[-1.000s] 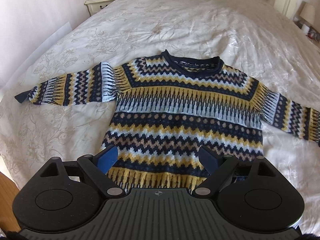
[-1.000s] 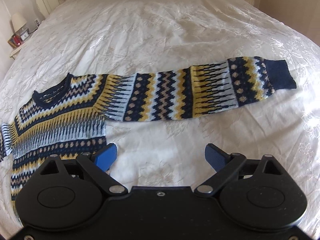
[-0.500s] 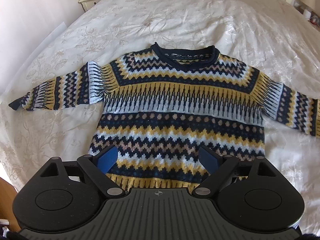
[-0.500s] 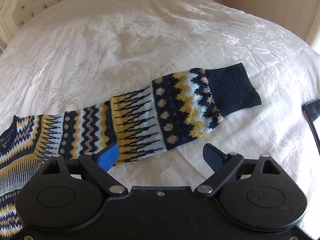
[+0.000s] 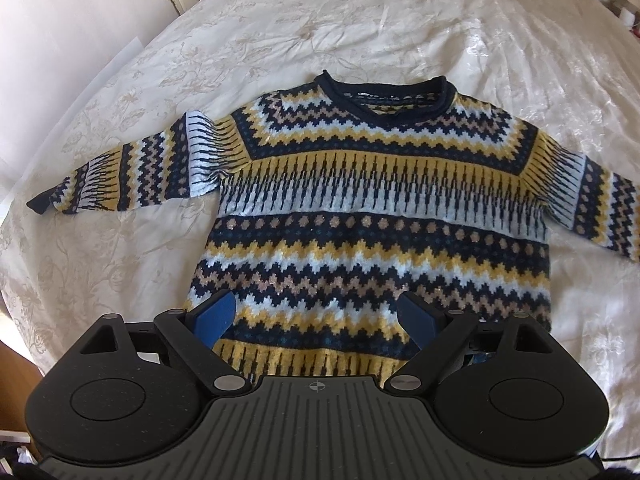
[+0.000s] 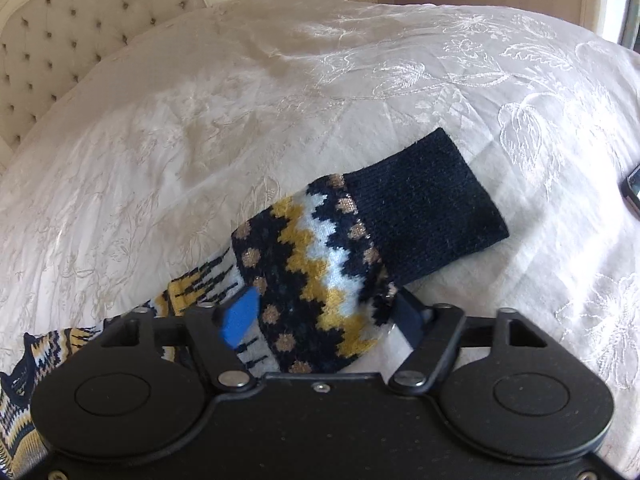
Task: Fold small clothes
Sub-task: 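Move the right gripper to the navy sleeve cuff and grasp it, then carry the held cuff across the sweater body and open the right gripper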
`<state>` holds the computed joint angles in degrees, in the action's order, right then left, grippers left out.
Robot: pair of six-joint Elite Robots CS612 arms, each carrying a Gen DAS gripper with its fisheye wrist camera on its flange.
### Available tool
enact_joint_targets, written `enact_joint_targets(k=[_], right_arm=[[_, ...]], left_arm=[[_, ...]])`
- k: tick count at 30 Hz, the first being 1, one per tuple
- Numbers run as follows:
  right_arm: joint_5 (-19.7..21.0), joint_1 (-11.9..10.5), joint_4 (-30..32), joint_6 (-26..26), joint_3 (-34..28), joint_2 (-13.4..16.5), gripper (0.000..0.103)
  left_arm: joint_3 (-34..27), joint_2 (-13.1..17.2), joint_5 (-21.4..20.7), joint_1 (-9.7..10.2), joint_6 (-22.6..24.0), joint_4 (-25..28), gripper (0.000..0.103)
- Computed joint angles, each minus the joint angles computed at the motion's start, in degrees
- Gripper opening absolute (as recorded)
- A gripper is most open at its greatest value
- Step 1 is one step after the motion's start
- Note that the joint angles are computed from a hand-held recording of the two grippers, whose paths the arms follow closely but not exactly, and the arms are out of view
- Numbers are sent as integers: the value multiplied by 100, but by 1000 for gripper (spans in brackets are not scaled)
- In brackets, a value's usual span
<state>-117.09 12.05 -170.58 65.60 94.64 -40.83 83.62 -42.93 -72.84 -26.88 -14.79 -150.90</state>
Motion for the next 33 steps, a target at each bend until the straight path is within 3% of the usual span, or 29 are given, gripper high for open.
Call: enact_joint_targets(k=[4,11,18,25,33], right_arm=[[167,-39,-408,-351,61,3,21],[86,146,-495,-1074,-213,-41,19],[324,443,-292,-1799,-1205,222,19],[857,717,114,-2442,-2942,1036,19],[1704,968,1307,-2852,-5494,2409,19]], left_arm=[[47,-11,-81,38,0,-45,88],[80,32,-277,143,363,-279,88],[-35,149,-599,375,850,-514,88],[-239,273,-676,710,1098,-546,88],[-603,505,-750,1089,1238,-360,88]])
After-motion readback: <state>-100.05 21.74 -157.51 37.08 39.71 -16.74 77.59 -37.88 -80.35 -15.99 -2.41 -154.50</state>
